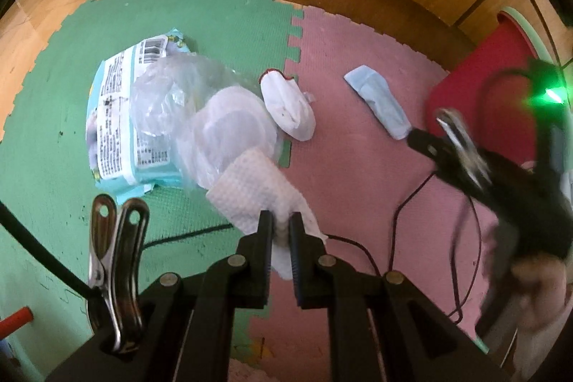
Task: Collect trash
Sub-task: 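Grasp the white tissue with the left tool while the right tool grasps the blue mask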
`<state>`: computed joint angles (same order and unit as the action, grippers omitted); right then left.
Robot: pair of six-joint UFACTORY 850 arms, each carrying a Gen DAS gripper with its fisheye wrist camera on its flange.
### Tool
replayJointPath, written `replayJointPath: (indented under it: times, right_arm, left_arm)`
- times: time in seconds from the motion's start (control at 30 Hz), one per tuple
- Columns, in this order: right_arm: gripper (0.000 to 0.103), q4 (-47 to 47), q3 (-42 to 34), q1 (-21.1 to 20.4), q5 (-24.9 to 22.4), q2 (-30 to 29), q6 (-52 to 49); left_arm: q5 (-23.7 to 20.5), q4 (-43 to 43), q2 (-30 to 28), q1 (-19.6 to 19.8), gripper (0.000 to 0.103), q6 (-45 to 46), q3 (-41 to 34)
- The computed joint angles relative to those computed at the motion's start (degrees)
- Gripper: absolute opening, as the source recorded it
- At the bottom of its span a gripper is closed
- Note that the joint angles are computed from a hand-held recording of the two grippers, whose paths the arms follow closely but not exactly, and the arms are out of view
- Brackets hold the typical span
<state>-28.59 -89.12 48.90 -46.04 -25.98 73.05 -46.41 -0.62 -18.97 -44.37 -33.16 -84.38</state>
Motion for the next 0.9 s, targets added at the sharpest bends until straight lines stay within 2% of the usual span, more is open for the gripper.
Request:
replayJointPath:
  times: [0.33,0.63,0.73,0.8,0.9]
  right_arm:
    - [0.062,4.57,-7.82,-6.11,-2.95,-9.13,-9.26]
    - [0.061,10.82,-8.83,-9.45,-2.45,-12.13,-12.88]
    - [0.060,9.11,-8.01,-9.26,-1.31,-11.82,-10.58]
    - [0.046,7.78,-7.25,-9.00,-0.74,-11.34,-9.56]
    - [0.035,6.83,-6.93,-8.65,-0.67,-10.98,-10.22]
  left_arm:
    - [0.26,0.78,-2.01,0.27,0.009,3.18,-1.02]
    - [0.66,-1.15,-3.05,0.55,0.010,5.45,-1.43]
    - [0.48,-1.00,-3.41,0.52,0.009,5.75,-1.93]
    - [-0.13,-1.36,-4.11,0.60,0.009,6.55,-3.06]
    - [-1.44,-1.31,-5.44,0.76,0.009,7.72,-5.36]
